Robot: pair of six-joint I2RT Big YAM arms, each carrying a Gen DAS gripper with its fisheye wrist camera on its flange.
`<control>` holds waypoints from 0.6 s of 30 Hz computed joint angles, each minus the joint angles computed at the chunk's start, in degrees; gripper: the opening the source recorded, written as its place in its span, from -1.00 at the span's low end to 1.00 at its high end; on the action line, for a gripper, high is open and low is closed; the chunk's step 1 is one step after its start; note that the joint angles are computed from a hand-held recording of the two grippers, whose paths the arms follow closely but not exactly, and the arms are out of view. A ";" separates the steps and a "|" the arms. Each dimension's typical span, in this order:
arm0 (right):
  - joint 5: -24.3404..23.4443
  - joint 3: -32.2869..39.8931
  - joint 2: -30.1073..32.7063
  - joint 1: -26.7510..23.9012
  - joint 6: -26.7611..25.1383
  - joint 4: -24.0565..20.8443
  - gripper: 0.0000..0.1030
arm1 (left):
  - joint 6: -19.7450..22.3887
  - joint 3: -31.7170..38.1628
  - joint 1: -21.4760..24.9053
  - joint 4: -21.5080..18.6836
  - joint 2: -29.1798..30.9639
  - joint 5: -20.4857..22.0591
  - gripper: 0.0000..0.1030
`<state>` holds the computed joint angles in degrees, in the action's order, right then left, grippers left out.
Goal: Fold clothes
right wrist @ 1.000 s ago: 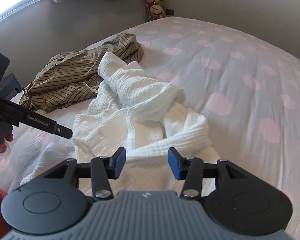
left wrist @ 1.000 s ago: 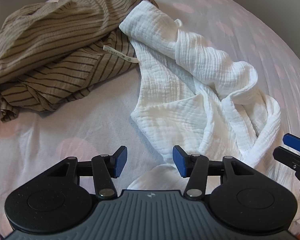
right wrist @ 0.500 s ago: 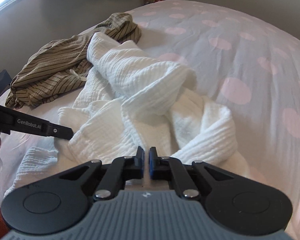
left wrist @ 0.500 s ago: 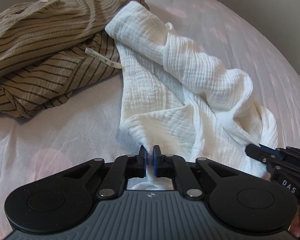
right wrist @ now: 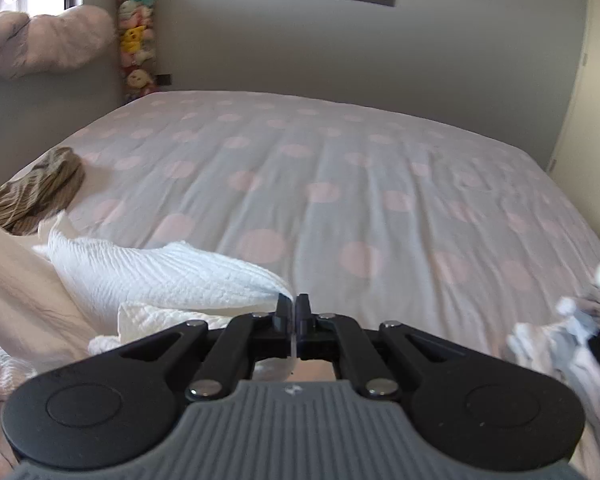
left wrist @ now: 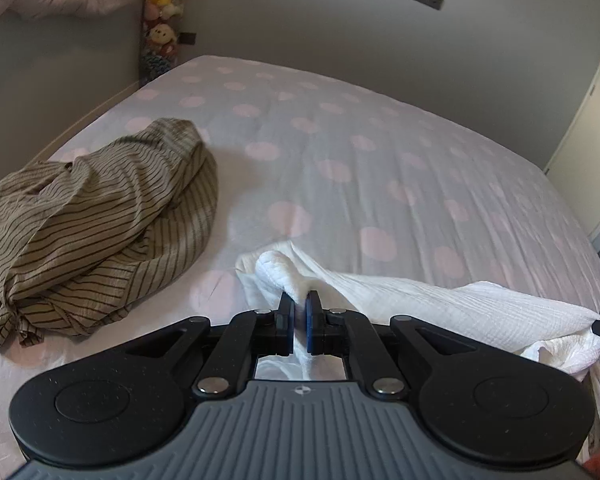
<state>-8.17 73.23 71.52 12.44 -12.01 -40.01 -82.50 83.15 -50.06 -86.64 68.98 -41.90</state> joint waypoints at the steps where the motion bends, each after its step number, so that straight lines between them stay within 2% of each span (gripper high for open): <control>1: 0.24 -0.85 -1.29 -2.35 -0.33 0.20 -0.96 | 0.31 1.33 -1.13 -0.10 0.99 -0.12 -0.93; 6: -1.10 -4.93 -6.48 -13.67 -3.33 -0.52 -0.95 | 1.49 5.30 -5.52 0.78 5.37 1.92 -0.93; 10: -3.84 -8.07 -9.91 -21.14 -6.80 -2.03 -0.95 | 1.94 5.19 -7.92 2.98 8.30 7.70 -0.93; 15: -6.83 -9.20 -10.39 -25.27 -10.67 -6.25 -0.93 | 1.51 4.41 -8.61 3.59 11.41 15.00 -0.93; 18: -8.42 -10.05 -11.77 -25.45 -10.95 -6.67 -0.80 | 0.23 3.90 -9.26 4.00 11.67 15.51 -0.93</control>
